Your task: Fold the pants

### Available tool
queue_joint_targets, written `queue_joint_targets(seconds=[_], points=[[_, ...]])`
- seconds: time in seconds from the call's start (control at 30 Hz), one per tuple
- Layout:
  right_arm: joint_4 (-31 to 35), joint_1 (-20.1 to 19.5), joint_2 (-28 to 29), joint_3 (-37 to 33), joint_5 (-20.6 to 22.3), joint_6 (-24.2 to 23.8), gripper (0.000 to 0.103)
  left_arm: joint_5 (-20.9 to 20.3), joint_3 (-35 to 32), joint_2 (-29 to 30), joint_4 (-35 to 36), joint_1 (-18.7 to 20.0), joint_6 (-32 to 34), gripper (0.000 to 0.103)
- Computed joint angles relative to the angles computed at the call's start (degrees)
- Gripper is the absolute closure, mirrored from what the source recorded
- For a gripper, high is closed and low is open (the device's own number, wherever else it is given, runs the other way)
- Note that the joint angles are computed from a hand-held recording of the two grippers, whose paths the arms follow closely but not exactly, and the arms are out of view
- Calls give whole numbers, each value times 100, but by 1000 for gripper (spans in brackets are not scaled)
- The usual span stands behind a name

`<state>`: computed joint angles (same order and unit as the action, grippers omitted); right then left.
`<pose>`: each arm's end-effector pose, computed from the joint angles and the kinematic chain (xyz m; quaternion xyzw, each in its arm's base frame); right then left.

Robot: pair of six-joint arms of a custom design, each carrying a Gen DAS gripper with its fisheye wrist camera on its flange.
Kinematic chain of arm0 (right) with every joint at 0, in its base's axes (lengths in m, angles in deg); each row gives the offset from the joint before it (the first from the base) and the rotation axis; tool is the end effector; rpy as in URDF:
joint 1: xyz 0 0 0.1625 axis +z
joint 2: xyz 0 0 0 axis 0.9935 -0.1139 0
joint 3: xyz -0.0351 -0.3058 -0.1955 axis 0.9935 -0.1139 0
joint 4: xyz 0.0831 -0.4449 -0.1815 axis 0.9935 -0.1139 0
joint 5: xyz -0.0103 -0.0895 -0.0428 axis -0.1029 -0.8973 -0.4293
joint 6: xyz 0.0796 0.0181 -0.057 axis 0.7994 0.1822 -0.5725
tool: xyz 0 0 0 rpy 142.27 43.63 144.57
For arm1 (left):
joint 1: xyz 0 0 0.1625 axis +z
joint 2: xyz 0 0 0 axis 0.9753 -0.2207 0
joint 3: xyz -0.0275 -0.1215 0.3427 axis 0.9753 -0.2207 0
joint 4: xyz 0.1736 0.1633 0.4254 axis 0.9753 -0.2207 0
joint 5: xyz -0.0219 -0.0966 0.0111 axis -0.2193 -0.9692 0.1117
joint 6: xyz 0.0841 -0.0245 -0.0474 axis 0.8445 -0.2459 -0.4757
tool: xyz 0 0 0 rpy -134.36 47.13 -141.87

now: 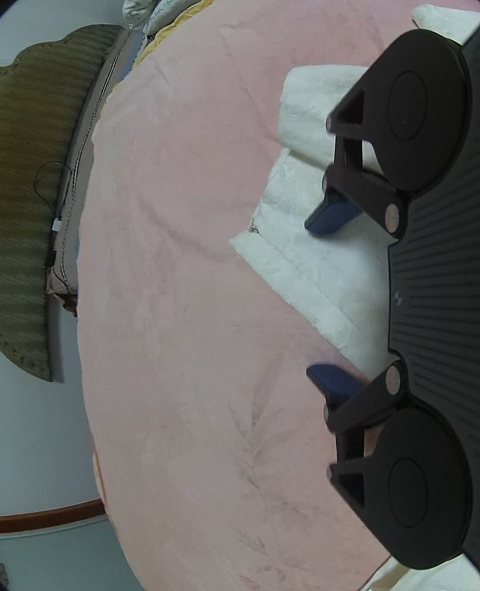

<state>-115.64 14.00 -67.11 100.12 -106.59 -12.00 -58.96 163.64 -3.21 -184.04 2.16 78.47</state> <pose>0.1366 -0.6524 0.0358 -0.0981 -0.8013 0.4104 0.4241 0.0304 -0.5855 0.1407 0.4983 0.8272 -0.2348 0.1112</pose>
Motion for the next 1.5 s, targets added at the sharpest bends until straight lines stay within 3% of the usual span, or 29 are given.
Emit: queue_joint_targets(seconds=[0.03, 0.07, 0.13, 0.23, 0.47, 0.6, 0.7, 0.77, 0.9, 0.97, 1.03, 1.17, 1.23, 1.3, 1.4, 1.5], points=[[-159, 13, -38, 77, -6, 22, 75, -12, -10, 0, 16, 2, -14, 23], [-298, 20, -102, 191, 36, 92, 85, -22, -19, 3, 28, 5, -26, 23], [-673, 16, -268, 508, 221, 234, 90, -29, 3, -14, 14, 8, -26, 23], [-1428, -4, -440, 930, 533, 357, 94, -31, 14, -20, -5, 9, -36, 23], [-3538, -65, -1187, 2640, 1641, 1191, 94, -46, 47, -30, -141, 11, -58, 26], [-4690, -119, -1476, 3594, 1999, 1664, 94, 116, 239, -101, -460, -87, 203, 41], [-5267, -253, -1571, 4133, 2137, 2021, 94, 243, 561, -178, -978, -210, 854, 51], [-5423, -388, -1584, 4376, 2197, 2246, 93, 257, 783, -210, -1372, -272, 1341, 56], [-5728, -969, -1482, 4761, 2972, 3086, 91, 195, 1058, -176, -1909, -328, 2075, 58], [-5740, -1166, -1451, 4819, 3192, 3441, 76, 206, 1106, -139, -2039, -345, 2222, 58], [-5840, -1334, -1390, 4821, 3403, 3632, 72, 264, 1096, -85, -2098, -365, 2239, 58], [-6012, -1530, -1345, 4730, 3685, 3660, 70, 392, 1040, 17, -2155, -408, 2142, 59], [-6188, -1646, -1269, 4664, 3841, 3652, 73, 433, 1027, 49, -2173, -432, 2101, 71], [-6215, -1624, -1259, 4630, 3752, 3633, 90, 500, 1059, 22, -2172, -458, 2031, 86], [-6334, -1439, -1255, 4580, 3571, 3334, 94, 473, 1036, -58, -1996, -447, 1824, 89], [-5836, -1351, -1731, 4639, 3655, 3149, 94, 508, 941, -67, -1921, -484, 1442, 90]])
